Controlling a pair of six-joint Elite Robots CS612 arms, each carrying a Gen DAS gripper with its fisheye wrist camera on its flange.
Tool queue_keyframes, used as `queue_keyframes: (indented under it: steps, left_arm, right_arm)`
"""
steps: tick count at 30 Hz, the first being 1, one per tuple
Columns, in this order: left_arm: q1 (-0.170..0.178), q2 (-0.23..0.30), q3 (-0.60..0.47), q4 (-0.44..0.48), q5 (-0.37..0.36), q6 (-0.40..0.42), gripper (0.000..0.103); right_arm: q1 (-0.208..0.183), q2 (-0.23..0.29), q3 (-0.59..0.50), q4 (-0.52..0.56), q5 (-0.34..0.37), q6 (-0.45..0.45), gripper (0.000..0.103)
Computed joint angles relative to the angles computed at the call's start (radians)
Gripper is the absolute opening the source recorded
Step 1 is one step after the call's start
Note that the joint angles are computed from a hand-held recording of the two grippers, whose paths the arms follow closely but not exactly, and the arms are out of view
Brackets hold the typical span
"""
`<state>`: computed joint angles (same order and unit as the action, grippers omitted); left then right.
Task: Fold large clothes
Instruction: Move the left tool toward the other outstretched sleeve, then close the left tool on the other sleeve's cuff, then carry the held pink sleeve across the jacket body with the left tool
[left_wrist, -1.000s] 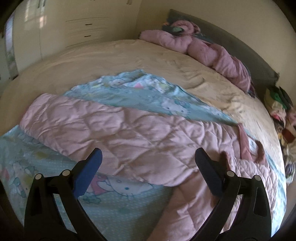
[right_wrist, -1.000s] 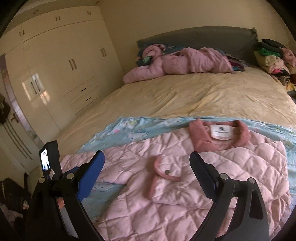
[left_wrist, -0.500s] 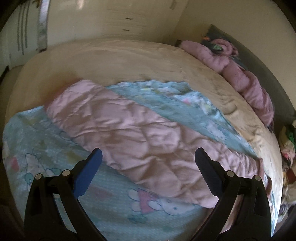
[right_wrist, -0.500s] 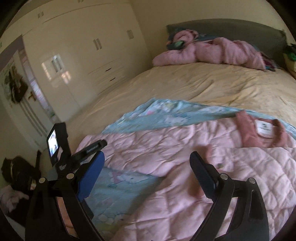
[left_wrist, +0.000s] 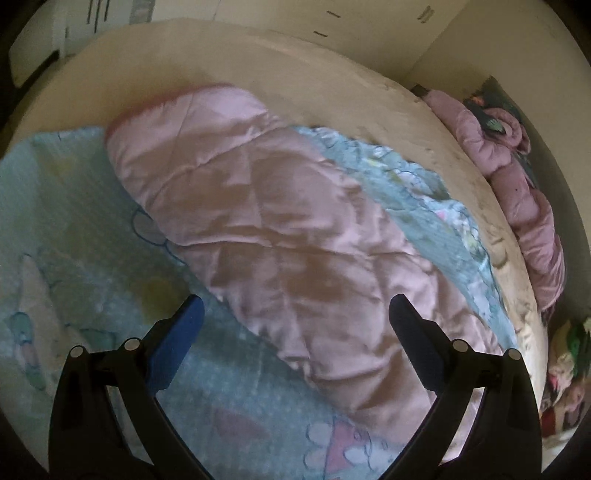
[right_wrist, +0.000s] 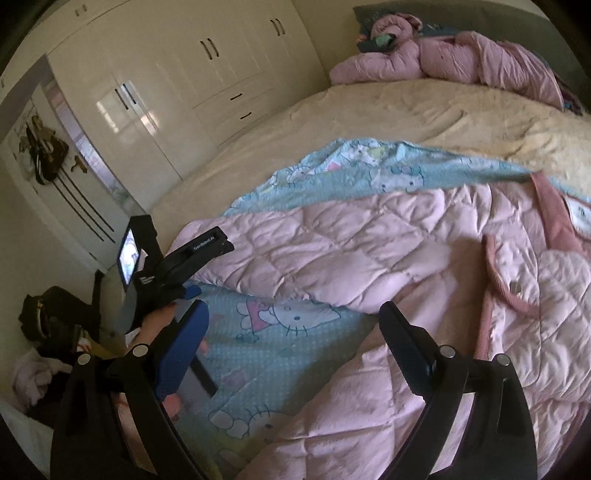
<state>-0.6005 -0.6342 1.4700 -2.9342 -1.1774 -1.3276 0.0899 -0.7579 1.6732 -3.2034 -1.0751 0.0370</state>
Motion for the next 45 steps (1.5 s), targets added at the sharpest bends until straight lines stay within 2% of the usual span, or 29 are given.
queue_keyframes:
  steps: [2,5,7,8,9,11,12,14,15,20,25,37,40,45]
  left_arm:
    - [0.005,0.014,-0.009,0.002,0.002,-0.024,0.094]
    - [0.009,0.024,-0.021,0.008,0.023,-0.018,0.094]
    - [0.011,0.03,-0.021,-0.035,0.027,-0.006,0.093]
    - [0.011,0.031,-0.021,-0.037,0.027,-0.009,0.088]
    - [0.009,0.031,-0.023,-0.023,0.038,-0.015,0.081]
    - [0.007,0.031,-0.015,-0.053,0.047,-0.014,0.041]
    - [0.008,0.032,-0.004,-0.116,0.038,-0.012,0.03]
    - [0.011,0.033,0.021,-0.263,0.023,0.014,0.014]
    - [0.009,0.029,0.03,-0.3,0.025,0.017,0.012]
    - [-0.004,0.001,0.058,-0.423,0.063,0.094,0.01]
    - [-0.025,-0.027,0.075,-0.497,0.097,0.179,0.009]
    - [-0.088,-0.076,0.09,-0.586,0.161,0.376,0.008]
    - [-0.112,-0.073,0.073,-0.61,0.176,0.44,0.008]
    - [-0.145,-0.059,0.03,-0.648,0.148,0.558,0.008]
  right_arm:
    - [-0.009,0.001,0.007,-0.002,0.011,0.022,0.092]
    - [-0.026,-0.003,0.023,-0.004,0.018,0.051,0.092]
    - [-0.038,-0.009,0.042,-0.022,0.01,0.072,0.093]
    - [-0.043,-0.01,0.049,-0.03,0.007,0.081,0.092]
    - [-0.048,-0.011,0.056,-0.039,0.005,0.09,0.093]
    - [-0.059,-0.014,0.077,-0.07,-0.007,0.117,0.093]
    - [-0.065,-0.015,0.088,-0.087,-0.013,0.132,0.092]
    - [-0.076,-0.017,0.112,-0.123,-0.036,0.168,0.092]
    - [-0.08,-0.017,0.119,-0.132,-0.041,0.177,0.092]
    - [-0.108,-0.025,0.162,-0.167,-0.055,0.238,0.092]
    - [-0.126,-0.039,0.199,-0.223,-0.06,0.267,0.092]
    - [-0.176,-0.074,0.279,-0.332,-0.071,0.309,0.092]
    - [-0.191,-0.079,0.294,-0.356,-0.072,0.328,0.092]
    - [-0.221,-0.09,0.331,-0.401,-0.084,0.366,0.093]
